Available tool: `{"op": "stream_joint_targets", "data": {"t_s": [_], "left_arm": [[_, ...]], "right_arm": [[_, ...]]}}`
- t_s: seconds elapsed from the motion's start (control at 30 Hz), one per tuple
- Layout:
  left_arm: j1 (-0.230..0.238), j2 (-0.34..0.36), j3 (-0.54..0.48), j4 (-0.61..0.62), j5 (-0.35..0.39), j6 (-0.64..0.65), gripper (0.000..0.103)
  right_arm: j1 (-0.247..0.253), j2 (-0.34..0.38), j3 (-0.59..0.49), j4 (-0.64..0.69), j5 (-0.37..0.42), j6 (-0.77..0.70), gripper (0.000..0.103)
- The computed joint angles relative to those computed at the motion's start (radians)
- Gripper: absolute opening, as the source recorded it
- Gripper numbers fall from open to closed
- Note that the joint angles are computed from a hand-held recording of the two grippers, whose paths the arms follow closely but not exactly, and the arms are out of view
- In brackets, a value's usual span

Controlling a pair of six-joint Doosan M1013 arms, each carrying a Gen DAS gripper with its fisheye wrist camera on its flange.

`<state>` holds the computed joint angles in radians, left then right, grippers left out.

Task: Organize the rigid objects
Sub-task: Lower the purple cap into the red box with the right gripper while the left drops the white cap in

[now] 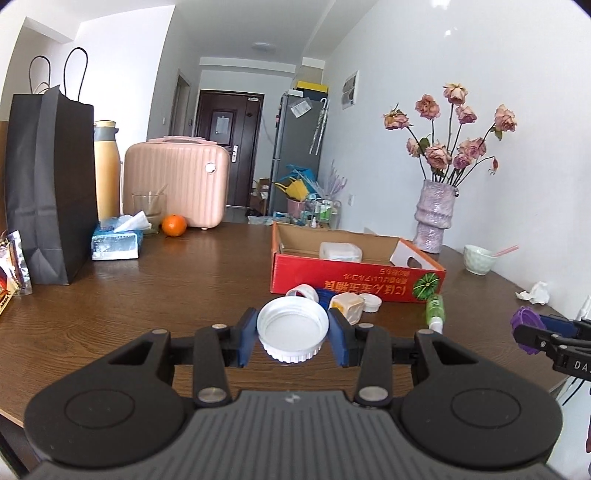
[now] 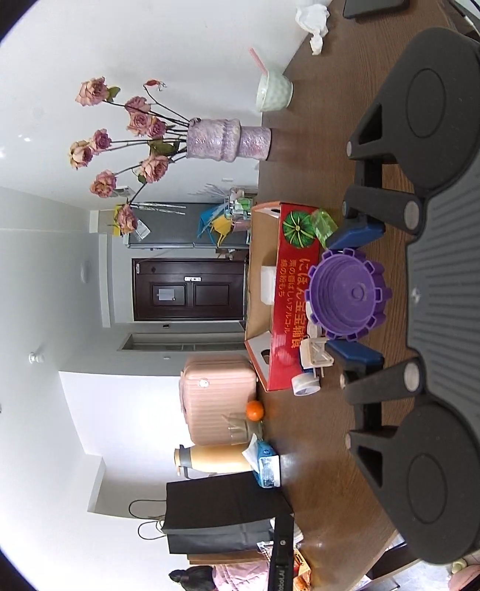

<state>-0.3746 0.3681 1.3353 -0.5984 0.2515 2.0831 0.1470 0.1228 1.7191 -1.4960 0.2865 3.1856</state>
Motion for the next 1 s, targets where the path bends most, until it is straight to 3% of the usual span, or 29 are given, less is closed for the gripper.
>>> {"op": "stream_joint_targets", "data": {"t_s": [0.17, 0.57, 0.8, 0.93, 1.0], "left_arm": [[-0.001, 0.002, -0.003, -0.033, 0.002, 0.033, 0.041], [-0.009, 0.092, -0.145, 0.15, 0.073, -0.14, 0.041], [-0.02, 0.22, -0.362, 0.193, 0.119, -0.171, 0.041], [-0.018, 0.336, -0.566, 0.176, 0.205, -0.189, 0.041], [-0.016, 0.427, -0.732, 0.194, 0.29, -0.239, 0.041]], "right_arm": [[-0.003, -0.005, -0.001, 0.062, 0.004, -0.057, 0.052], [-0.045, 0.041, -0.054, 0.146, -0.022, -0.129, 0.052], [-0.097, 0.113, -0.166, 0.189, -0.07, -0.225, 0.052], [-0.134, 0.176, -0.266, 0.36, -0.105, -0.412, 0.052], [-0.153, 0.217, -0.33, 0.52, -0.124, -0.57, 0.052]]}}
